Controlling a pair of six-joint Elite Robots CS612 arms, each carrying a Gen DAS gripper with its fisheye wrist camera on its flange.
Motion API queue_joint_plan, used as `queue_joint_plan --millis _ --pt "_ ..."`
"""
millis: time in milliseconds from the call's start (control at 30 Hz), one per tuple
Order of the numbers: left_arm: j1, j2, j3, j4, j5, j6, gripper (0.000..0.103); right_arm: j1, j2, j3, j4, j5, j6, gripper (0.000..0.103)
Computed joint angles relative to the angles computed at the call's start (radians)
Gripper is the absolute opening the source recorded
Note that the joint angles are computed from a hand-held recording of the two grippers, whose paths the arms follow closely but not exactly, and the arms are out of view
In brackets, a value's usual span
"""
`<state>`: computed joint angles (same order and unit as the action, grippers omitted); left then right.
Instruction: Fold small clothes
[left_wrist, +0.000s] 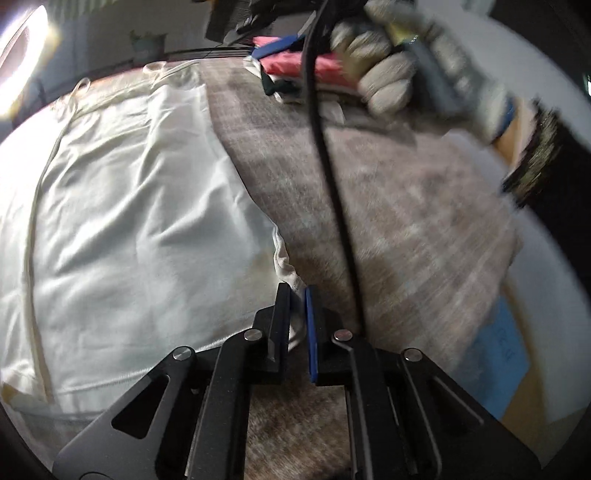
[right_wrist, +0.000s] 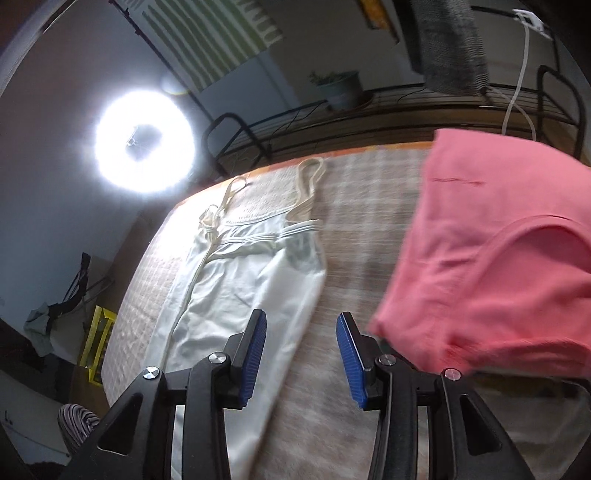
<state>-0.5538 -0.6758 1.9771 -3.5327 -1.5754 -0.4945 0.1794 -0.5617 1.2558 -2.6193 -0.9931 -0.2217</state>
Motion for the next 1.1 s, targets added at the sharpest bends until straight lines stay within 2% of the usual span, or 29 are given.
queue_joint_plan --millis 100,367,433,500,567,700,767,867,933,967,1000,1033,1067,1100 --pt "0.007 -0.008 0.012 -0.038 -0.01 -0.026 0.006 0.025 0.039 -0.057 -0.003 -0.059 0.046 0.054" --pt "0.017 -0.008 0.015 -0.053 -0.036 -0.033 0.006 0.067 0.139 -0.215 0.025 -0.206 0.149 0.056" --pt "0.023 -0.003 0.011 -0.059 -0.049 -0.039 0.006 0.066 0.158 -0.246 0.052 -0.205 0.162 0.05" --pt "0.028 -0.001 0.007 -0.061 -0.063 -0.047 0.006 0.062 0.173 -0.278 0.098 -0.18 0.166 0.016" --pt "0.037 0.001 0.007 -0.075 -0.083 -0.061 0.006 0.059 0.174 -0.29 0.112 -0.164 0.171 0.002" --pt "0.051 0.005 0.016 -0.139 -0.115 -0.11 0.005 0.054 0.151 -0.272 0.054 -0.108 0.16 0.0" --pt "0.056 0.007 0.016 -0.144 -0.125 -0.116 0.006 0.06 0.15 -0.278 0.047 -0.14 0.154 0.0" --pt "0.063 0.008 0.022 -0.15 -0.131 -0.129 0.005 0.071 0.163 -0.312 0.104 -0.189 0.167 0.0" --pt "0.066 0.006 0.029 -0.159 -0.129 -0.132 0.005 0.075 0.164 -0.307 0.084 -0.199 0.17 0.0" --pt "0.067 0.005 0.032 -0.163 -0.126 -0.131 0.005 0.076 0.163 -0.303 0.075 -0.212 0.177 0.007" --pt "0.069 0.005 0.032 -0.161 -0.125 -0.129 0.005 0.075 0.164 -0.302 0.074 -0.215 0.187 0.041" --pt "0.069 0.004 0.032 -0.155 -0.123 -0.128 0.006 0.074 0.164 -0.295 0.057 -0.218 0.205 0.059" --pt "0.069 0.005 0.032 -0.153 -0.124 -0.129 0.006 0.073 0.163 -0.283 0.025 -0.229 0.217 0.072" --pt "0.07 0.006 0.03 -0.153 -0.127 -0.13 0.005 0.072 0.166 -0.28 0.02 -0.228 0.215 0.068"
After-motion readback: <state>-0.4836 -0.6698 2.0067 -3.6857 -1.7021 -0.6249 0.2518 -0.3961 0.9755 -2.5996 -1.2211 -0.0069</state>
